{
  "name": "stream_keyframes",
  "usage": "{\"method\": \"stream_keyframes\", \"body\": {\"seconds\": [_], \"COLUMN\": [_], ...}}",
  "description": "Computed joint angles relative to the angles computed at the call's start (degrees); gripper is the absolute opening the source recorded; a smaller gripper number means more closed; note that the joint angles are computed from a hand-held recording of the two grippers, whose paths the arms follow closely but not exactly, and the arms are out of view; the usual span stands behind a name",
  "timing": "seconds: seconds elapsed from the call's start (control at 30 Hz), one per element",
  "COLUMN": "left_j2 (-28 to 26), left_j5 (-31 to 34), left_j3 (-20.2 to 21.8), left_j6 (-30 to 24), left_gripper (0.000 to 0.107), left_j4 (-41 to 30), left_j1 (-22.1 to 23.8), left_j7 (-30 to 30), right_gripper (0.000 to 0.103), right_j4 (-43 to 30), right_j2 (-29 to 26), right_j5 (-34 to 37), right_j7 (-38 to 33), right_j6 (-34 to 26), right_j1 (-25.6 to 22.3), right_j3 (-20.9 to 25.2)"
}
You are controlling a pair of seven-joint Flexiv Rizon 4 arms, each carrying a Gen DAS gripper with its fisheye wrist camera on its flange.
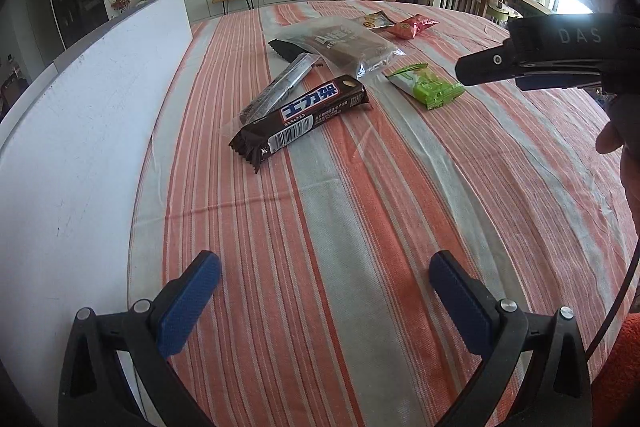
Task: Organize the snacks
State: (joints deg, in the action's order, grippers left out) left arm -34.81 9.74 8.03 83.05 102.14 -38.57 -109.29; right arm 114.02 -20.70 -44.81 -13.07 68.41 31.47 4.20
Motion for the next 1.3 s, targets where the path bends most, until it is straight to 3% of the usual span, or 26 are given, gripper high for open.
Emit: {"method": "stream_keyframes", "body": {"seconds": [0.07,0.13,0.3,0.37,0.43,0.47,0.5,0.63,0.73,0.83,0.87,0.93,1.0,1.07,1.13,1.23,1.3], "left_j2": [0.0,0.0,0.0,0.0,-0.1,-0.1,0.0,-0.1,-0.1,0.0,0.5,1.7,2.5,2.6,1.3,-2.3,-4.2], "left_j5": [0.0,0.1,0.1,0.1,0.1,0.1,0.1,0.2,0.2,0.0,-0.3,-5.2,-7.6,-6.4,-4.4,-5.6,-6.4], "left_j3": [0.0,0.0,-0.1,0.0,-0.1,-0.1,-0.1,-0.1,-0.1,-0.8,-2.7,-10.5,-13.2,-9.6,-6.2,-6.2,-6.2], "left_j6": [0.0,0.0,0.0,0.0,-0.1,-0.1,-0.1,-0.1,-0.1,0.0,-1.2,-5.5,-6.5,-6.4,-10.1,-20.0,-21.5], "left_gripper": [0.103,0.103,0.103,0.103,0.103,0.103,0.103,0.103,0.103,0.103,0.103,0.102,0.101,0.101,0.101,0.101,0.101], "left_j4": [0.0,0.0,-0.1,-0.1,-0.1,-0.1,-0.1,-0.1,-0.1,0.1,0.1,0.6,-0.2,-3.5,-8.8,-16.5,-18.5], "left_j1": [0.0,0.0,0.1,0.1,0.0,0.0,0.1,0.1,0.1,0.7,2.1,8.2,10.4,7.6,5.3,6.8,7.8], "left_j7": [0.0,-0.1,-0.1,-0.1,-0.1,-0.1,-0.1,-0.2,-0.2,0.5,2.0,9.5,11.7,10.3,9.3,9.0,5.6], "right_gripper": [0.092,0.092,0.090,0.090,0.078,0.056,0.051,0.051,0.051,0.052,0.052,0.052,0.052,0.052,0.052,0.052,0.052], "right_j4": [-7.2,-12.8,-18.0,-16.6,-14.2,-12.8,-12.1,-3.5,5.8,11.3,12.1,13.3,13.6,14.3,14.5,14.3,15.1], "right_j2": [-4.6,-8.3,-13.2,-12.8,-11.5,-10.5,-9.7,-4.0,2.6,7.5,8.3,9.6,9.7,10.9,10.9,9.8,10.7], "right_j5": [8.5,11.3,16.2,14.0,11.6,10.8,12.1,5.5,-8.8,-21.0,-23.2,-27.0,-28.8,-36.3,-35.7,-37.3,-40.1], "right_j7": [-12.4,-18.4,-21.1,-18.9,-16.9,-15.4,-15.0,-2.9,17.0,32.6,34.9,37.1,40.3,47.7,48.0,50.6,54.4], "right_j6": [-4.3,-9.5,-10.3,-9.3,-7.3,-6.6,-6.9,-2.6,1.3,-1.4,-2.7,-6.4,-8.2,-6.4,-6.8,-4.0,-4.2], "right_j1": [-2.2,-1.2,0.5,2.6,3.8,4.1,3.4,5.8,8.8,9.6,9.4,9.1,8.0,5.8,4.4,1.3,-0.4], "right_j3": [4.7,4.8,3.2,0.5,-1.2,-1.7,-0.9,-4.3,-9.6,-10.9,-10.4,-9.0,-7.6,-7.8,-6.4,-5.2,-4.1]}}
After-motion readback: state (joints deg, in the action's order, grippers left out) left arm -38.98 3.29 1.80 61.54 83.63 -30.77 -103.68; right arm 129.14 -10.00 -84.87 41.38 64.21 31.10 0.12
